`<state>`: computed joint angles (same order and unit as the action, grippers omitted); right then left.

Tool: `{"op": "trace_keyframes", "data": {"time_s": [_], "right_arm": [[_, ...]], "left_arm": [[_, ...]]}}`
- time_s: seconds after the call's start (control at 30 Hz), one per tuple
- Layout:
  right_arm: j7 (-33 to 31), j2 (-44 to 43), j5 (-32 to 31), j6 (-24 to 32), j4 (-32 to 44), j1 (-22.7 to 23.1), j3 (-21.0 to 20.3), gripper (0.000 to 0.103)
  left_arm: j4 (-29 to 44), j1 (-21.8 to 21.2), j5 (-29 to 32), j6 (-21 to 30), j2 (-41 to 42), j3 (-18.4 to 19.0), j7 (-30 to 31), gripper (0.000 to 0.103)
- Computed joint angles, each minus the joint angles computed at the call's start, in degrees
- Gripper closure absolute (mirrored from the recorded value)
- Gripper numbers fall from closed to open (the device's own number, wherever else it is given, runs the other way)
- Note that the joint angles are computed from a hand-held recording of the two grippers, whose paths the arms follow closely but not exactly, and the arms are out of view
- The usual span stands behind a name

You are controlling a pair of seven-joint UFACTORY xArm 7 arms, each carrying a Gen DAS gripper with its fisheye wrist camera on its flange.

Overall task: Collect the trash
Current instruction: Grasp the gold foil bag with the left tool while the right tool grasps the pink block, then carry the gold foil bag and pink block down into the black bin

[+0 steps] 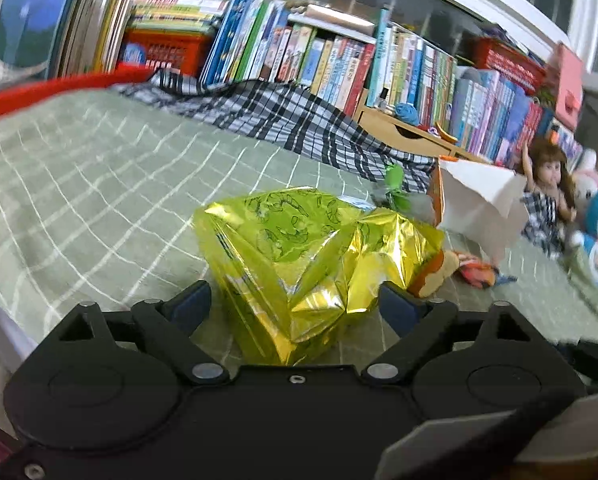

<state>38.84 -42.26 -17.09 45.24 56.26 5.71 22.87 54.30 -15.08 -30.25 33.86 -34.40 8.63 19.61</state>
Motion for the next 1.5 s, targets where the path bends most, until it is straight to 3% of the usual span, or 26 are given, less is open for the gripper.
{"op": "trace_keyframes", "data": {"time_s": [0.07,0.2,0.33,0.5,0.7,0.9,1.03,1.37,1.5], "right_arm": [[0.0,0.1,0.0,0.0,0.0,0.1,0.0,0.056],[-0.1,-0.1,0.0,-0.1,-0.2,0.3,0.0,0.056],[0.2,-0.6,0.1,-0.2,-0.4,0.3,0.0,0.056],[0.9,-2.5,0.6,0.4,-0.9,0.6,0.5,0.056],[2.7,-6.6,2.6,2.8,-2.3,1.5,1.4,0.056],[5.1,-11.1,5.5,6.9,-3.5,3.3,3.5,0.056],[6.5,-13.4,7.7,10.6,-4.2,5.1,5.1,0.056],[9.5,-13.5,13.2,17.5,-7.2,10.6,6.8,0.055],[10.6,-12.1,14.8,18.2,-8.9,12.6,6.1,0.055]], "left_arm": [[0.2,-0.3,-0.8,-0.1,0.6,0.4,-0.5,0.043],[0.4,-0.2,-0.5,-0.2,0.6,0.4,0.5,0.059],[-2.0,-2.6,-2.4,-4.3,-2.5,1.5,5.4,0.063],[-3.1,-3.6,-1.0,-2.3,-6.7,2.8,7.4,0.064],[-6.7,-2.7,2.1,5.5,-16.3,3.8,9.2,0.064],[-7.7,2.2,8.1,19.2,-23.7,3.1,6.3,0.064],[-7.4,3.0,9.3,27.3,-26.2,4.4,6.0,0.064],[-11.1,5.9,14.2,39.9,-29.8,2.3,9.7,0.064],[-13.4,7.3,16.6,42.6,-29.2,0.4,11.2,0.064]]}}
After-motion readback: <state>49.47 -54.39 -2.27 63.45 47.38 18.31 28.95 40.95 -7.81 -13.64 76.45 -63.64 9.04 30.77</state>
